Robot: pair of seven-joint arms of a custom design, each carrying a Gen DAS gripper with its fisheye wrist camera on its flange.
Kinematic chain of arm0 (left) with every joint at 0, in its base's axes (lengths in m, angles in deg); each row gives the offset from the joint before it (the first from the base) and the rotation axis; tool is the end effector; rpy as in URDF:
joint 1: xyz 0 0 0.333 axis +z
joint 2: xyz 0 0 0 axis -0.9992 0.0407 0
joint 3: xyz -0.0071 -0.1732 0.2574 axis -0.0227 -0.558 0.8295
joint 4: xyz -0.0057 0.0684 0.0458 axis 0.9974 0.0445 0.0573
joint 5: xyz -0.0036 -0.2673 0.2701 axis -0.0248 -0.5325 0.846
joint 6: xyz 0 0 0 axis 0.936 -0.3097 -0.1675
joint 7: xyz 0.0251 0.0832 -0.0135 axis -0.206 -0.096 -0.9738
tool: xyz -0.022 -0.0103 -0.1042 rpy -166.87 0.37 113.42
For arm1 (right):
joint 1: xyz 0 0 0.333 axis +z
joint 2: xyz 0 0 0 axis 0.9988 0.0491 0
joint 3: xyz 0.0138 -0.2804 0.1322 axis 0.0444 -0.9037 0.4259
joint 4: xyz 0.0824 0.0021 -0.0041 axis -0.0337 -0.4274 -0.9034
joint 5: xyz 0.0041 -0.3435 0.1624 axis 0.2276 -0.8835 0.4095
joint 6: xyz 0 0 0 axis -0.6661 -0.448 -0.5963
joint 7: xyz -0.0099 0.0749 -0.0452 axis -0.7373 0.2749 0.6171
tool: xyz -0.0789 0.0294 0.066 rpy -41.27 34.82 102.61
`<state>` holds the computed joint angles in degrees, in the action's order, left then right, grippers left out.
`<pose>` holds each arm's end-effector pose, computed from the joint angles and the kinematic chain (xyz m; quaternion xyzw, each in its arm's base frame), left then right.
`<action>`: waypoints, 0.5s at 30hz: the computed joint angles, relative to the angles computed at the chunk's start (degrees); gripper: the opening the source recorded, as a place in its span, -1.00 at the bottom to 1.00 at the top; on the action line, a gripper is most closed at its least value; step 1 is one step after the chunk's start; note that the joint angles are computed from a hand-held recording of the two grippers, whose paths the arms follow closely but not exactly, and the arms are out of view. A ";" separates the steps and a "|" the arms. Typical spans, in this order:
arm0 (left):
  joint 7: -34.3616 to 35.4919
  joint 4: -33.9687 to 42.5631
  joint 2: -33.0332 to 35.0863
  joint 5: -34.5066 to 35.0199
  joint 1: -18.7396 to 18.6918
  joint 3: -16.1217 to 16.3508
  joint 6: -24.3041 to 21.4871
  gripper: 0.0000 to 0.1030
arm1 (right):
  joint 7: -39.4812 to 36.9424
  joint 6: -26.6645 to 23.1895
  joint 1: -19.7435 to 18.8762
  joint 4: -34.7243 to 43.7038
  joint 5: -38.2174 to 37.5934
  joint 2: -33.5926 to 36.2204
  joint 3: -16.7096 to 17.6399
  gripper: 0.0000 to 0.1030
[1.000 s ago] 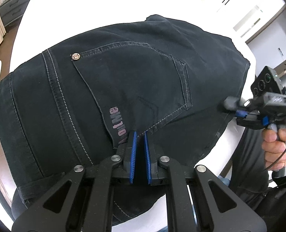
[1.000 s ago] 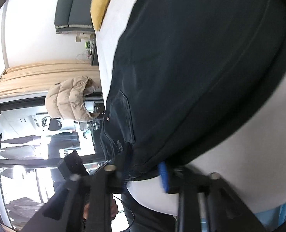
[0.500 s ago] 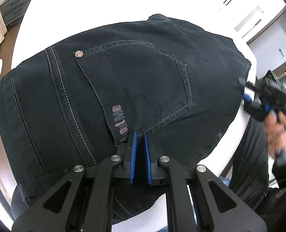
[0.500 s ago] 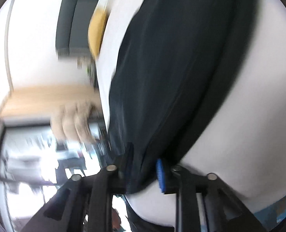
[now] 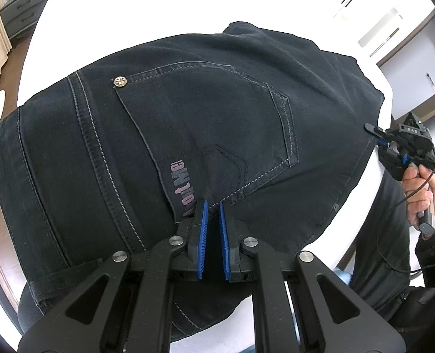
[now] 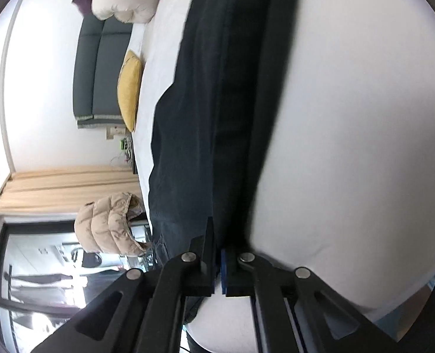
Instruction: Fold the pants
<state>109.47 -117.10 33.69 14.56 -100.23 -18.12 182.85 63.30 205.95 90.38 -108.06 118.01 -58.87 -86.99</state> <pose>0.5183 -0.2384 0.4774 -0.7092 0.6697 -0.2196 0.0181 0.5686 0.0667 0.4077 -0.4638 0.7244 0.2980 0.4140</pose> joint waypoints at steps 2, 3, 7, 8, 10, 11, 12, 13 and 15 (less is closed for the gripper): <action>-0.23 -0.05 0.03 0.21 0.02 0.00 0.16 -0.83 | -0.21 0.77 -0.37 0.82 0.82 0.49 -0.30 -0.90; -0.39 -0.03 0.06 0.41 0.03 0.00 0.24 -0.83 | -0.38 1.34 -0.70 0.78 1.97 0.70 -0.46 -0.87; -0.63 -0.85 -0.44 0.44 -0.04 -0.03 0.81 -0.83 | -0.80 4.55 -2.34 2.88 5.67 2.72 -1.02 -0.86; -0.63 -0.85 -0.44 0.44 -0.08 0.00 0.81 -0.83 | -1.03 5.38 -2.61 3.58 5.62 3.24 -1.00 -0.93; -0.87 -0.68 -0.39 0.70 -0.12 0.04 0.47 -0.83 | 1.09 5.98 -3.12 4.63 3.62 4.12 -0.97 -1.00; -1.28 -0.61 -0.35 1.08 -0.20 -0.03 0.39 -0.83 | 1.37 5.88 -3.48 4.35 3.86 4.04 -0.85 -1.00; -1.63 -0.50 -0.32 1.40 -0.26 -0.07 0.27 -0.83 | 1.36 6.72 -3.43 3.75 3.21 3.44 -0.70 -1.00; -1.83 -0.30 -0.17 1.59 -0.28 -0.07 0.19 -0.83 | 1.15 7.50 -3.39 2.92 3.01 2.69 -0.60 -1.00; -2.15 -0.31 -0.20 1.73 -0.31 -0.11 0.16 -0.83 | 0.86 8.57 -3.27 1.20 3.49 1.13 -0.56 -1.00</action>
